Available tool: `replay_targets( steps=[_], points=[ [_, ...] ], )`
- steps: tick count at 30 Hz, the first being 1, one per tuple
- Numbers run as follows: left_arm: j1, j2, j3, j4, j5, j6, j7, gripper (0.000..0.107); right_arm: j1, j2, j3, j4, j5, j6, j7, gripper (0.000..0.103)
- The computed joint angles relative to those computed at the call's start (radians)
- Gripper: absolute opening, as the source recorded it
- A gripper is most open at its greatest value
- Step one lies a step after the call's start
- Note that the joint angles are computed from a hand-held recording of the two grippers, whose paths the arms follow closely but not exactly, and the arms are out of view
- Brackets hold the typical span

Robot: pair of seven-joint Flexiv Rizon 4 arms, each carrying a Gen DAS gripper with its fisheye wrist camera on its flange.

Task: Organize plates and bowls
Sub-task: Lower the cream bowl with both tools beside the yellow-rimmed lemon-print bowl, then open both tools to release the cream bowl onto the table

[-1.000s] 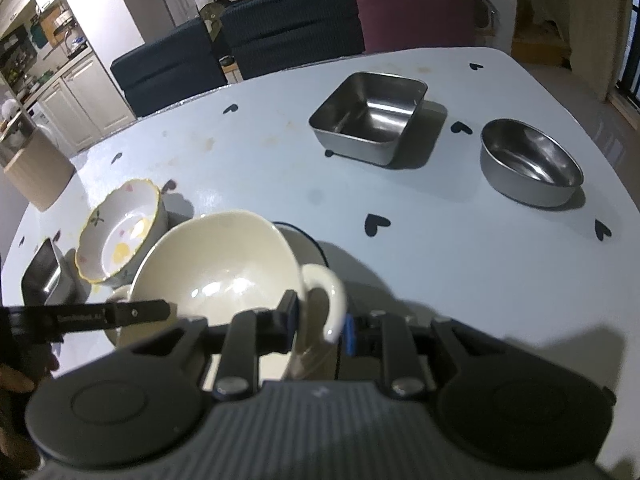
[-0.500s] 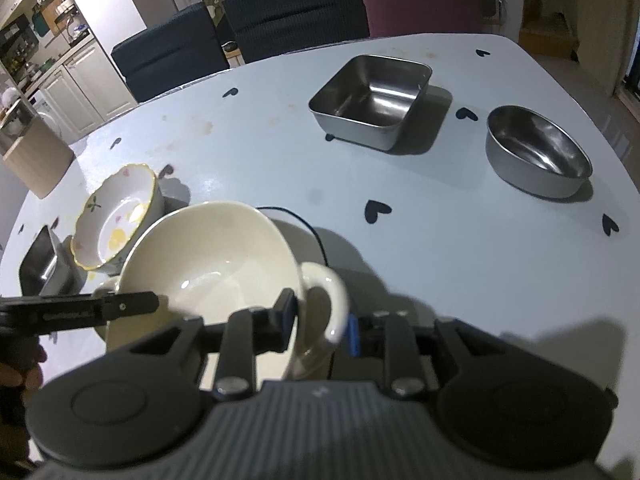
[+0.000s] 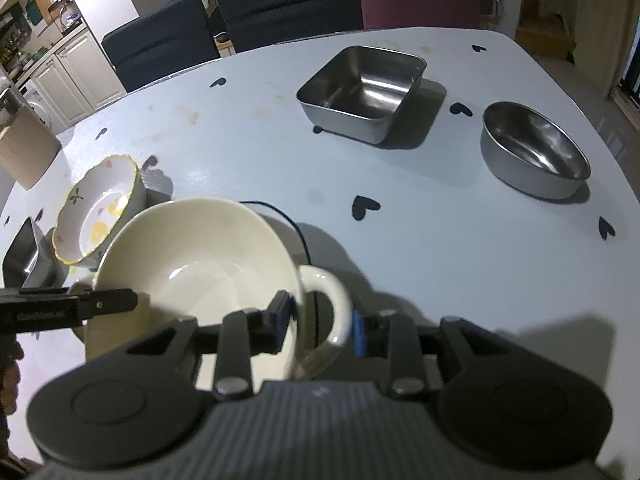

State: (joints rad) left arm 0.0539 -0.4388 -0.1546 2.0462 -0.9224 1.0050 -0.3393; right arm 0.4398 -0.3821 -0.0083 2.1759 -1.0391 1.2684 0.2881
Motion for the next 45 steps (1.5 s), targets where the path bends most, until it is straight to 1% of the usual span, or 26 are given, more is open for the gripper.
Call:
replay_targets(
  steps=[5, 16, 19, 21, 23, 24, 25, 26, 27, 29, 32, 34, 37, 38, 40, 42, 45],
  points=[
    [-0.008, 0.006, -0.004, 0.011, -0.003, 0.033, 0.025, 0.039, -0.001, -0.011, -0.019, 0.002, -0.053, 0.027, 0.036, 0.038],
    [-0.012, 0.016, 0.003, 0.015, 0.032, 0.043, 0.009, 0.039, -0.021, -0.014, -0.021, 0.007, -0.126, 0.05, 0.092, 0.039],
    [-0.013, 0.02, 0.01, 0.015, 0.051, 0.041, -0.011, 0.04, -0.024, -0.015, -0.021, 0.007, -0.145, 0.049, 0.108, 0.041],
    [-0.017, 0.02, 0.015, 0.015, 0.068, 0.05, -0.03, 0.048, -0.028, -0.015, -0.016, 0.006, -0.148, 0.046, 0.107, 0.043],
    [-0.014, 0.024, 0.015, 0.017, 0.078, 0.05, -0.04, 0.055, -0.033, -0.017, -0.002, 0.005, -0.121, 0.039, 0.083, 0.045],
    [-0.011, 0.026, 0.014, 0.018, 0.078, 0.046, -0.042, 0.061, -0.032, -0.016, -0.001, 0.005, -0.115, 0.037, 0.079, 0.045],
    [-0.009, 0.03, 0.013, 0.02, 0.076, 0.044, -0.044, 0.064, -0.031, -0.015, 0.001, 0.005, -0.107, 0.033, 0.068, 0.046],
    [-0.007, 0.035, 0.01, 0.026, 0.068, 0.043, -0.042, 0.072, -0.03, -0.015, -0.001, 0.005, -0.107, 0.035, 0.063, 0.046],
    [-0.007, 0.039, 0.008, 0.029, 0.062, 0.045, -0.042, 0.077, -0.03, -0.015, -0.002, 0.006, -0.11, 0.043, 0.06, 0.049],
    [-0.009, 0.047, 0.007, 0.039, 0.048, 0.053, -0.035, 0.08, -0.027, -0.017, 0.0, 0.004, -0.099, 0.043, 0.044, 0.053],
    [-0.016, 0.059, 0.014, 0.051, 0.048, 0.062, -0.045, 0.088, -0.014, -0.007, -0.004, 0.005, -0.105, 0.025, 0.046, 0.061],
    [-0.022, 0.066, 0.017, 0.057, 0.05, 0.069, -0.052, 0.09, -0.009, 0.003, 0.001, 0.008, -0.104, 0.0, 0.054, 0.076],
    [-0.021, 0.086, 0.016, 0.073, 0.035, 0.067, -0.038, 0.095, -0.008, 0.022, 0.016, 0.016, -0.098, -0.037, 0.058, 0.087],
    [-0.021, 0.094, 0.016, 0.079, 0.025, 0.066, -0.03, 0.097, -0.009, 0.031, 0.02, 0.022, -0.102, -0.044, 0.064, 0.088],
    [-0.023, 0.112, 0.019, 0.092, 0.005, 0.062, -0.012, 0.1, -0.012, 0.046, 0.031, 0.031, -0.101, -0.063, 0.072, 0.098],
    [-0.024, 0.13, 0.023, 0.103, -0.016, 0.048, 0.011, 0.102, -0.012, 0.065, 0.036, 0.042, -0.13, -0.083, 0.1, 0.103],
    [-0.033, 0.158, 0.036, 0.119, -0.047, 0.035, 0.037, 0.103, -0.016, 0.089, 0.055, 0.049, -0.165, -0.119, 0.136, 0.103]
  ],
)
